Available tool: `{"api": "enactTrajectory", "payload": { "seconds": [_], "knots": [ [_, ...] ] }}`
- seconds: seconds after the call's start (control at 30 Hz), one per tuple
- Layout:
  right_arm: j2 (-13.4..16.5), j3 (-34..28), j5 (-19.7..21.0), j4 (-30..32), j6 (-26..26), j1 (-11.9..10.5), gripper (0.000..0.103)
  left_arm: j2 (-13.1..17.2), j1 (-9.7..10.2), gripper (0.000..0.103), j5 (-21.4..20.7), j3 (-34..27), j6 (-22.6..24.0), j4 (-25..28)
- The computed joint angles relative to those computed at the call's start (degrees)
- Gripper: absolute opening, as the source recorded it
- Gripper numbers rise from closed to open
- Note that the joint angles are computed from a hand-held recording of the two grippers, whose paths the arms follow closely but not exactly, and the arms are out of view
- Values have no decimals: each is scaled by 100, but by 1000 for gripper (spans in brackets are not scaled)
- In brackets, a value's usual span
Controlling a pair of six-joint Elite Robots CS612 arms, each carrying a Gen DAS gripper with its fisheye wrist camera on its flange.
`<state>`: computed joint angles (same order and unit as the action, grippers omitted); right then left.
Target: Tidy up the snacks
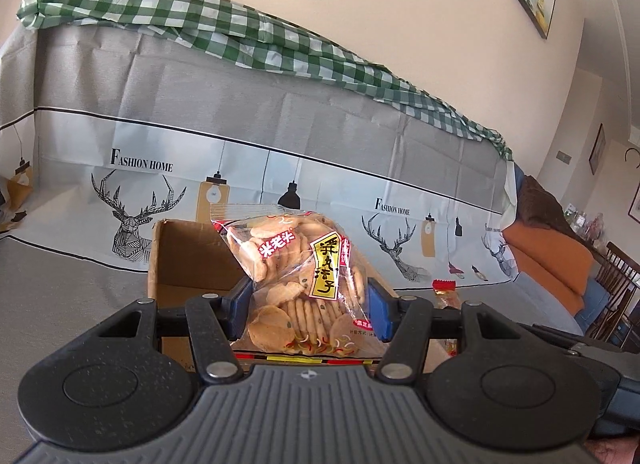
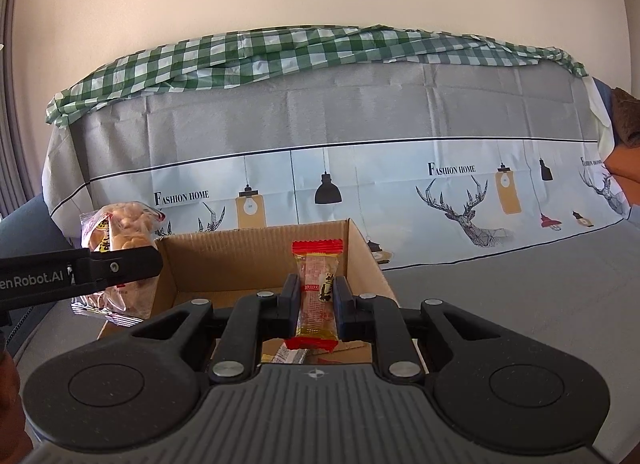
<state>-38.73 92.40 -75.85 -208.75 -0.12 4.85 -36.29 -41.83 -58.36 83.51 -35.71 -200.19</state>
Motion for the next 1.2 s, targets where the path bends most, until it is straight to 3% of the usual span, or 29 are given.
{"api": "enactTrajectory", "payload": {
  "seconds": [0.23,0.3,0.37,0.4,0.43,0.57,0.73,0.93,1.1,1.2],
  "knots": [
    [-9,8,4,33,-34,-4,18,9,20,63,-40,-21,-114,25],
    [-18,6,0,94,-57,-2,21,-1,29,73,-46,-6,-179,16],
    [-29,-6,-48,244,-100,13,45,-5,40,79,-75,12,-233,-77],
    [-26,-5,-159,215,-115,31,63,-8,39,80,-48,22,-235,-115],
    [-22,1,-266,152,-120,47,72,-13,36,80,-17,30,-221,-136],
    [-27,2,-281,205,-107,45,78,-42,35,84,34,90,-136,-211],
    [-42,9,-325,239,-144,65,102,-82,34,88,67,221,81,-430],
    [-98,122,24,57,4,22,102,-166,-53,92,522,490,455,-757],
    [-165,239,-716,18,-208,167,102,-321,-183,92,755,892,435,-906],
    [-204,391,-623,-149,-331,150,102,-483,-303,93,963,1146,112,-623]
  ]
}}
